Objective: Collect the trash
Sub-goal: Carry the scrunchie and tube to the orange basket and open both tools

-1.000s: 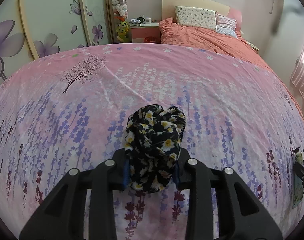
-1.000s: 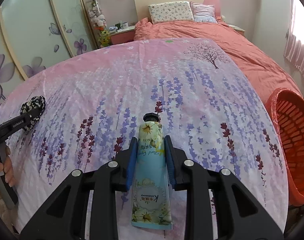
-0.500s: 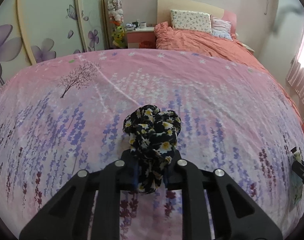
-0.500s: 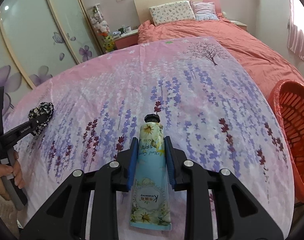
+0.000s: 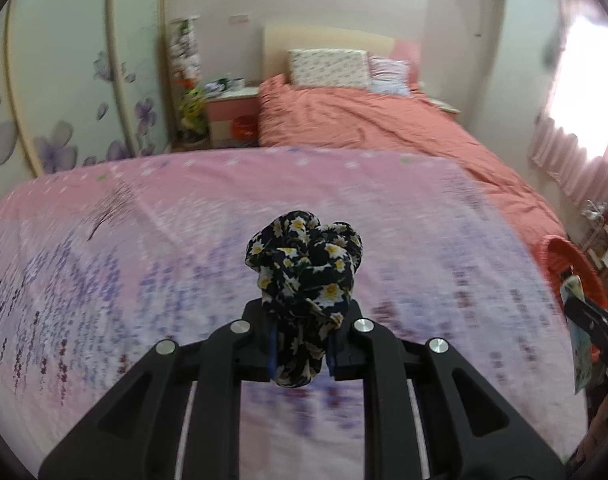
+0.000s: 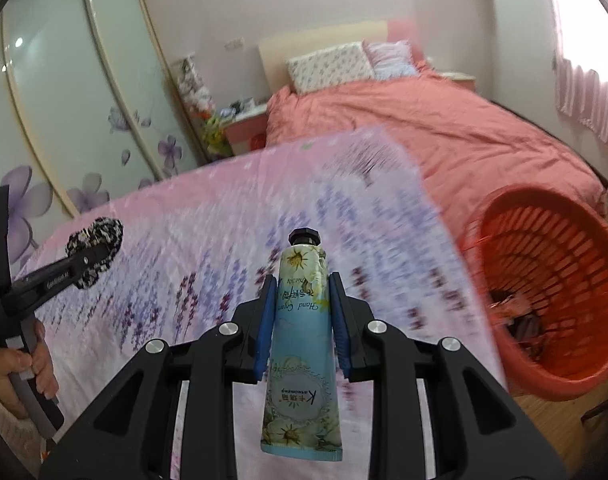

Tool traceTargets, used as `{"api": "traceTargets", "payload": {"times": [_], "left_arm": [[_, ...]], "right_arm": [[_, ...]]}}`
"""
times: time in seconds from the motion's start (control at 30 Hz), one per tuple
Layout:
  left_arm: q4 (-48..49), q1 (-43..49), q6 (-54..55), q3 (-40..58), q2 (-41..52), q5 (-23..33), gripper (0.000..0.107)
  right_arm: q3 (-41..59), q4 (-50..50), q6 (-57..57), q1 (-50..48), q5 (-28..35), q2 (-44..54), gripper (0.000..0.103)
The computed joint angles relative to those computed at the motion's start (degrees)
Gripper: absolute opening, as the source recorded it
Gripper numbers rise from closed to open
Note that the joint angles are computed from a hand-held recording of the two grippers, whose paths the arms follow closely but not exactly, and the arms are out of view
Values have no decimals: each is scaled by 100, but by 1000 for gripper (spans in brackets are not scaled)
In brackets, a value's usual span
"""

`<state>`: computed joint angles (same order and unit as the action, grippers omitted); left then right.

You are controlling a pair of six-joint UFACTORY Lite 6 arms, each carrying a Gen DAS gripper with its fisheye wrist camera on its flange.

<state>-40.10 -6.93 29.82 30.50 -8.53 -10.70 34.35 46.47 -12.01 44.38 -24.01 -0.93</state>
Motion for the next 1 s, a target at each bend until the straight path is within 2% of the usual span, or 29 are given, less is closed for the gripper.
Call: {"api": "traceTargets", "payload": {"times": [0.2,0.3,0.47,0.57,0.7,0.8,0.87,0.97,1.0], "left_arm": [[-3558,-1743,2831,478,-117,-365,18],[-4120,-2483,3102,886,166,-557,18],[-4442,-3557,3147,2012,1174,-722,18],[-4516,-3993,3192,2876,1966,-668,18],[-4839,-4417,3548,4124,3085,-572,19],[-5646,-4605,4430,5262,4039,-483,20],[-6594,-4685,5465,6195,4784,-497,25],[-7775,-4723,6755,7356,5740,-725,41],[-8308,-4710,7319,7806,6050,-849,45]], "right_arm": [[-841,555,-785,-556,108,-1531,27],[-1237,477,-917,-1102,314,-2230,27],[-1686,-2281,1313,-2558,910,-2850,27],[-1816,-4080,2870,-3346,1024,-3005,27],[-1757,-6479,5003,-4373,594,-2656,27],[-1481,-8242,6464,-5200,-10,-1994,27],[-1162,-8703,6738,-5570,-403,-1342,27],[-707,-8854,6767,-5839,-560,-503,28],[-613,-8813,6709,-5883,-565,-319,36]]}}
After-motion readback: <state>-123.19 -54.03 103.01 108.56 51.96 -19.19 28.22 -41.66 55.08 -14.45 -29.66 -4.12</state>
